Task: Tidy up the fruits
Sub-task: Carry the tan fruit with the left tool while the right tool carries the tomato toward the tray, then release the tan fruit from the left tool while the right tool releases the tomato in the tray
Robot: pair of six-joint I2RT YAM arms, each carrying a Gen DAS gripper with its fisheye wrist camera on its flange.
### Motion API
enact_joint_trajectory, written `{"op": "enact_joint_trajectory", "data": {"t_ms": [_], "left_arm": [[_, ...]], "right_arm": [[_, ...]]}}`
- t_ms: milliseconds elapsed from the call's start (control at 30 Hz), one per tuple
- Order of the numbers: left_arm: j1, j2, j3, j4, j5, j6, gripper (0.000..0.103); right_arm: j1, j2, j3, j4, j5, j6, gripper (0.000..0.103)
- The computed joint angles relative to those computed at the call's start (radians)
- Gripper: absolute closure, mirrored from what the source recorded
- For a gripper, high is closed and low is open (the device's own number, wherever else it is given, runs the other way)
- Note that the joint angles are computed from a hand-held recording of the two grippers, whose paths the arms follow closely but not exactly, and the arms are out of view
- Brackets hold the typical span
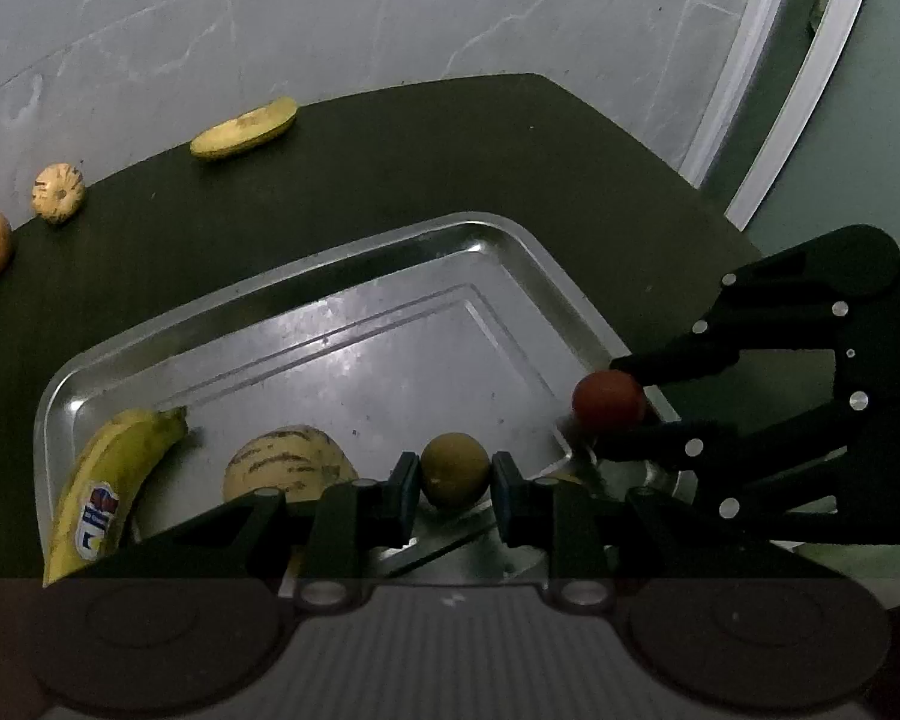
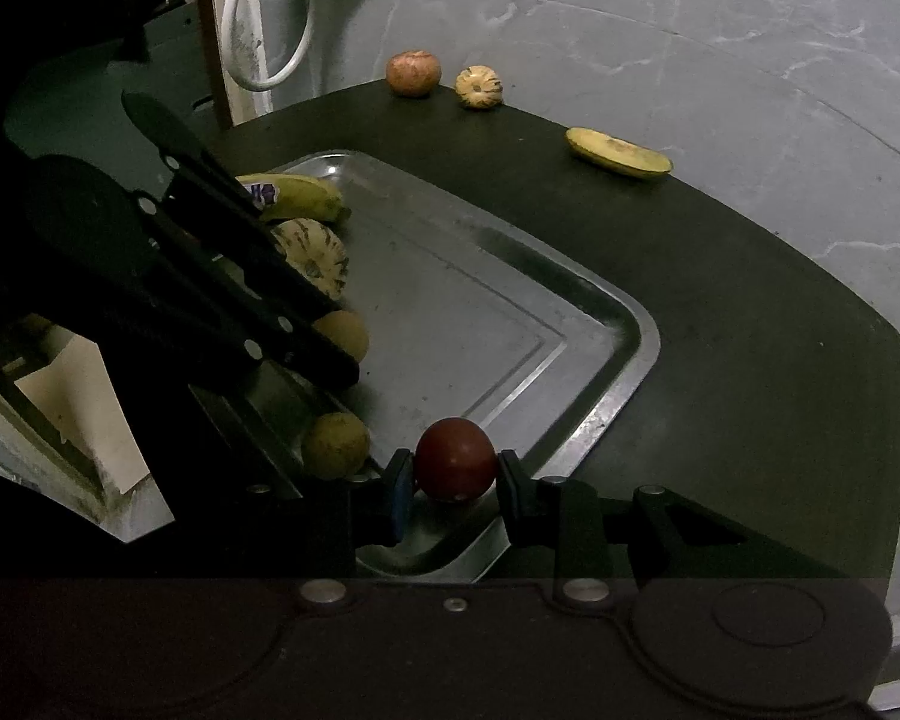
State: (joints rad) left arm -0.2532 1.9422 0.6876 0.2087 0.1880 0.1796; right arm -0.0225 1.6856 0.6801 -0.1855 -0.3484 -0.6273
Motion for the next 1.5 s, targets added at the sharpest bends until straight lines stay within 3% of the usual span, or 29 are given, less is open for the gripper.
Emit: {"op": "enact_joint_trajectory", "data": {"t_ms": [800, 1167, 1300, 1400, 1500], "left_arm": [[-0.027, 0.012, -0.034, 0.025, -0.052, -0.057, 0.074], [-0.030, -0.014, -0.068, 0.053, -0.064, -0.073, 0.067], [-0.026, -0.036, -0.089, 0.064, -0.063, -0.075, 0.061], [-0.030, -0.062, -0.115, 0.082, -0.072, -0.091, 0.044], [-0.032, -0.099, -0.141, 0.091, -0.072, -0.095, 0.036]], "right_arm": [[0.017, -0.002, -0.037, 0.045, 0.020, -0.031, 0.071], [0.010, -0.050, -0.082, 0.070, 0.033, -0.008, 0.056], [-0.006, -0.084, -0.096, 0.062, 0.030, 0.002, 0.048], [-0.020, -0.106, -0.102, 0.051, 0.026, 0.006, 0.043], [-0.028, -0.126, -0.117, 0.060, 0.025, 0.015, 0.038]]}}
